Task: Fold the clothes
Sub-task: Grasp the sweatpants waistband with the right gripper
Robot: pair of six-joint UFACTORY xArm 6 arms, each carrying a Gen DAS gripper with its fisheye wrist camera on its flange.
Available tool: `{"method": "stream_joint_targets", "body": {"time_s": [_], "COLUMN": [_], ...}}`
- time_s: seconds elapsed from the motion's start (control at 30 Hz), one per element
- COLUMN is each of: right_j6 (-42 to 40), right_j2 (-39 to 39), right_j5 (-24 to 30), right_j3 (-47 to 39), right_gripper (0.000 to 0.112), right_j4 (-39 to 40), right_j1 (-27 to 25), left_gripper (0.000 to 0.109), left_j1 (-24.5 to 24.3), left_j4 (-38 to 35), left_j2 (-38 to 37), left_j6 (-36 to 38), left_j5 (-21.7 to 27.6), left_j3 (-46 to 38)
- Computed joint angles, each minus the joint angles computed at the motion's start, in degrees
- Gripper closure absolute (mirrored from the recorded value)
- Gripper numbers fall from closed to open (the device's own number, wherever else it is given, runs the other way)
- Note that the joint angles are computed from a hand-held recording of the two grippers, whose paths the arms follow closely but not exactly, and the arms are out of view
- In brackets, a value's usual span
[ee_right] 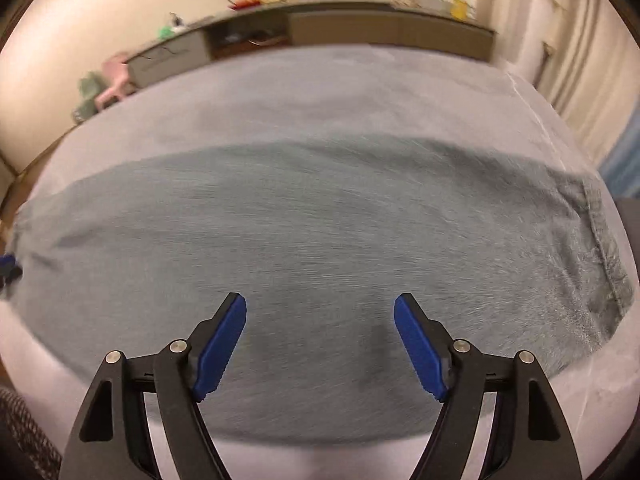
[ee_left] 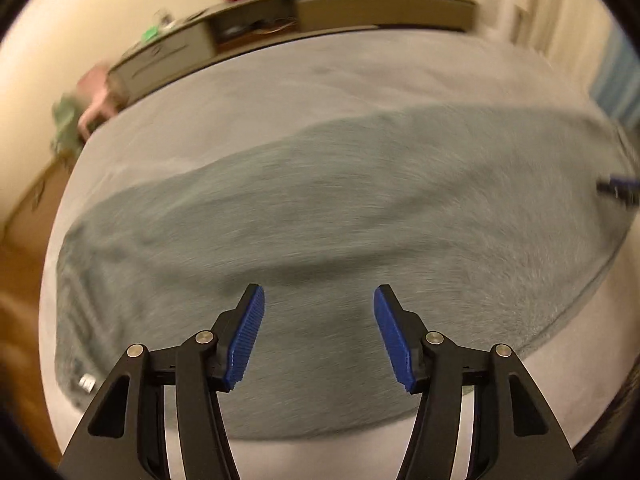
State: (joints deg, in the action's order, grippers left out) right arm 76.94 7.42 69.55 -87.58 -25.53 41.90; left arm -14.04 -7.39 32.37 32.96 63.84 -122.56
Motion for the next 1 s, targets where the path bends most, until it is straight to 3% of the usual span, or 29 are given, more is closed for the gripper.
{"method": "stream_joint_targets", "body": {"time_s": [0.1, 0.2, 0.23, 0.27, 0.3, 0.4, 0.53, 0.63, 0.7, 0.77, 0.83, 0.9, 0.93, 1.0], "right_j6": [-2.02, 0.74, 1.31, 1.36, 0.96, -0.06, -1.02, 3.14, 5.07, 5.98, 7.69, 13.91, 16.24, 16.54], "right_j2": [-4.09, -10.10, -11.65, -12.89, -14.17, -14.64, -17.33, -22.99, -26.57, -29.32, -33.15, -37.64, -39.07, -41.18], "right_j5": [0.37, 2.53, 2.63, 1.84, 0.33, -3.08, -6.41, -7.47, -6.94, -7.18, -12.28, -10.66, -7.74, -6.20], "right_j3": [4.50, 9.06, 10.65, 12.39, 14.77, 16.53, 18.79, 23.16, 26.26, 29.59, 34.54, 36.70, 36.99, 39.04], "right_gripper": [0.035, 0.036, 0.047, 0.065, 0.071, 0.074, 0.075, 0.068, 0.060, 0.063, 0.064, 0.052, 0.037, 0.032], "right_j4": [0.71, -5.65, -6.32, -5.82, -3.94, -3.30, -2.09, -5.56, -7.37, -6.30, -6.66, -12.08, -13.99, -13.25], "right_j1": [-1.91, -4.13, -5.62, -7.23, -9.57, -13.60, -14.84, -14.49, -14.22, -14.67, -17.41, -15.29, -13.45, -12.29], "left_gripper": [0.048, 0.048, 0.048, 0.048, 0.048, 0.048, 0.048, 0.048, 0.048, 0.048, 0.048, 0.048, 0.048, 0.048], "left_j1": [-3.34, -5.59, -6.22, -6.50, -6.53, -6.67, -6.22, -5.56, -6.90, -8.56, -9.14, -8.94, -9.02, -8.85], "left_j4": [2.02, 5.73, 7.18, 7.92, 7.84, 7.92, 1.45, -2.71, 0.56, 5.74, 6.57, 4.22, 2.59, -1.18], "left_j2": [-5.77, -8.47, -9.34, -9.43, -8.56, -6.47, -5.81, -3.68, -4.18, -7.26, -7.61, -6.98, -7.71, -8.07], "left_j6": [2.94, 4.83, 5.52, 6.09, 6.03, 5.60, 4.85, 5.60, 5.57, 6.23, 6.06, 5.04, 3.93, 1.04], "left_j5": [-2.83, -5.39, -6.78, -6.75, -5.30, -2.45, -0.73, 2.56, 2.75, -2.45, -5.05, -3.64, -2.54, 0.87], "left_j3": [9.77, 14.63, 16.34, 16.33, 14.66, 10.45, 5.40, 0.72, 2.52, 9.59, 10.88, 8.37, 8.35, 6.56]}}
